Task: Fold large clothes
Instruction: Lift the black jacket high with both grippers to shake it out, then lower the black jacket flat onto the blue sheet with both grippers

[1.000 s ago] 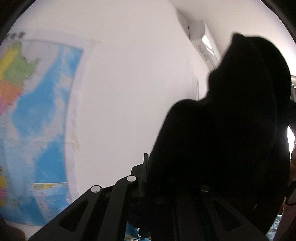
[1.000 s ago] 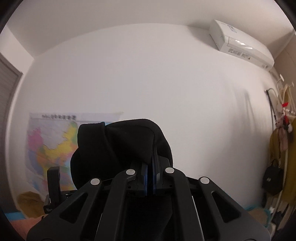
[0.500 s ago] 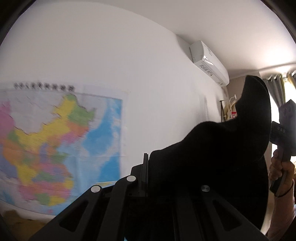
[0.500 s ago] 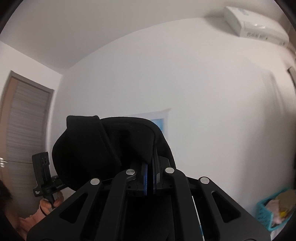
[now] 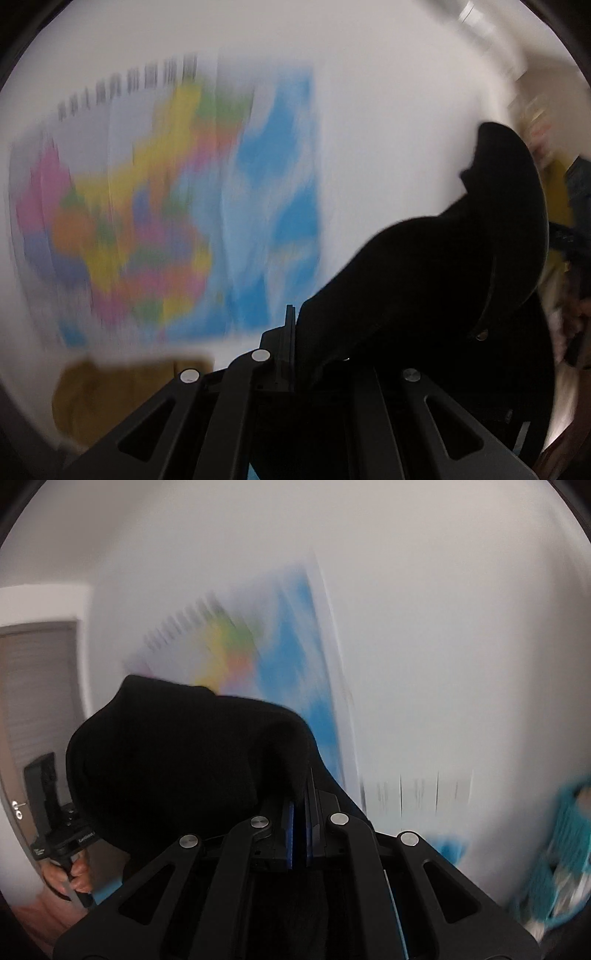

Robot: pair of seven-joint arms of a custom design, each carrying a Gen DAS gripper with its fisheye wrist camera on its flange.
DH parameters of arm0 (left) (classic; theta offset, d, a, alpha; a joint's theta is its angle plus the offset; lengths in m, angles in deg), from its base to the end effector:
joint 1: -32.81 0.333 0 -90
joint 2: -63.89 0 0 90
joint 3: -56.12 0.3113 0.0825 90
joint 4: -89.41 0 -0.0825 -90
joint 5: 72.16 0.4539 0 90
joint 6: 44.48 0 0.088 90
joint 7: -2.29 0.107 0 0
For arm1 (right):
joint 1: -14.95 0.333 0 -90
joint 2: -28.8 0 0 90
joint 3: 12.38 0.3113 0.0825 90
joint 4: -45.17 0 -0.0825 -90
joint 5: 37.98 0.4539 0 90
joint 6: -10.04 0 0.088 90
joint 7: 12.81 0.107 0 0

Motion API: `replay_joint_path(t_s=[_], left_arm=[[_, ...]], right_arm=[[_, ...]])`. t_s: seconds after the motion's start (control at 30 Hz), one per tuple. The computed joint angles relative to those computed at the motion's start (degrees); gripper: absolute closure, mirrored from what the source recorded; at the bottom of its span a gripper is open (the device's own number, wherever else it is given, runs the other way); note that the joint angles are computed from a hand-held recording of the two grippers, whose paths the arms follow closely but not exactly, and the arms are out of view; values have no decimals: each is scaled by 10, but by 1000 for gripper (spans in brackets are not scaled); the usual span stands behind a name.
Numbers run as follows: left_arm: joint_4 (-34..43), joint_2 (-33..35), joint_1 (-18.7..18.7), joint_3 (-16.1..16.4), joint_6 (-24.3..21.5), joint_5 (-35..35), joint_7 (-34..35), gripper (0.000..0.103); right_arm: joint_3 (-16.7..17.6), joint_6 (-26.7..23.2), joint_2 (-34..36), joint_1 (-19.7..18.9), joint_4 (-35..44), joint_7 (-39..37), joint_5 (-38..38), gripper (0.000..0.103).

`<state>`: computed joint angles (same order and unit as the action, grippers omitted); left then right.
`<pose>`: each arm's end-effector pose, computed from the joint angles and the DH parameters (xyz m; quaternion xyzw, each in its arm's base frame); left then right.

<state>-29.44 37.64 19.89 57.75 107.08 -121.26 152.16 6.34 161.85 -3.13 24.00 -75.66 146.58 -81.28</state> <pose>0.5246 -0.0810 0.7213 -0.3486 0.7429 -0.4921 0.2904 0.4184 0.2928 0.7332 -0.5106 0.6191 -0.3648 0.4721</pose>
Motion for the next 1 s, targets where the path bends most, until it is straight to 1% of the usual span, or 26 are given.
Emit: replay_joint_path(t_s=[0.03,0.1,0.13,0.17,0.2,0.23,0.3,0.37,0.4,0.5,0.53,0.57,0.6,0.63,0.67,0.7,0.73,0.77,0.8,0.83,0.87,0.9,0.93,1.0], left_arm=[[11,46,27,-33,16,55,-49,98],[24,116,64,-80,43,157,-137,99],[41,158,77,-94,35,207,-180,99],[58,191,79,-97,19,234,-200,99],[74,222,84,-102,7,275,-235,99],[90,251,85,-104,-2,303,-259,99],[108,287,82,-103,6,336,-282,99],[136,319,83,-104,3,340,-283,99],[150,334,81,-102,3,355,-299,99],[199,376,77,-98,-17,381,-336,98],[222,397,74,-96,-25,396,-350,96],[238,411,72,-95,-35,407,-352,79],[247,421,72,-95,-43,415,-351,65],[248,427,72,-95,-37,422,-349,42],[237,424,76,-99,-17,419,-331,39],[224,418,83,-104,-1,407,-312,39],[206,405,103,-121,6,360,-261,33],[187,385,123,-135,-2,308,-212,25],[171,368,139,-144,-11,242,-152,21],[144,340,162,-155,-21,162,-73,19],[133,329,166,-151,-27,122,-28,19],[109,305,174,-145,-40,74,33,18],[94,293,174,-136,-49,51,63,16],[65,264,176,-110,-94,28,94,16]], right_arm=[[-17,1,39,7,1,-13,24,99],[-47,-3,111,23,10,-37,69,99],[-63,-11,150,35,21,-61,96,99],[-76,-16,179,44,32,-79,118,99],[-91,-25,222,55,46,-100,153,99],[-90,-26,247,61,54,-94,150,99],[-100,-22,285,71,69,-88,147,99],[-115,-3,298,75,77,-88,157,99],[-124,8,299,74,76,-92,168,99],[-138,7,313,69,86,-87,170,98],[-142,10,323,67,89,-89,178,94],[-146,-5,332,66,95,-86,189,80],[-150,-13,346,63,98,-78,187,67],[-154,-36,352,64,104,-61,179,35],[-157,-38,347,64,96,-48,172,22],[-159,-22,337,63,78,-41,167,24],[-161,-3,323,60,59,-38,169,27],[-161,12,307,57,38,-43,179,26],[-159,13,295,56,27,-49,184,26],[-156,14,278,55,11,-60,183,26],[-154,16,262,55,-6,-76,188,25],[-151,15,243,57,-24,-91,193,24],[-147,13,221,58,-45,-102,198,22],[-142,24,184,60,-88,-116,211,20]])
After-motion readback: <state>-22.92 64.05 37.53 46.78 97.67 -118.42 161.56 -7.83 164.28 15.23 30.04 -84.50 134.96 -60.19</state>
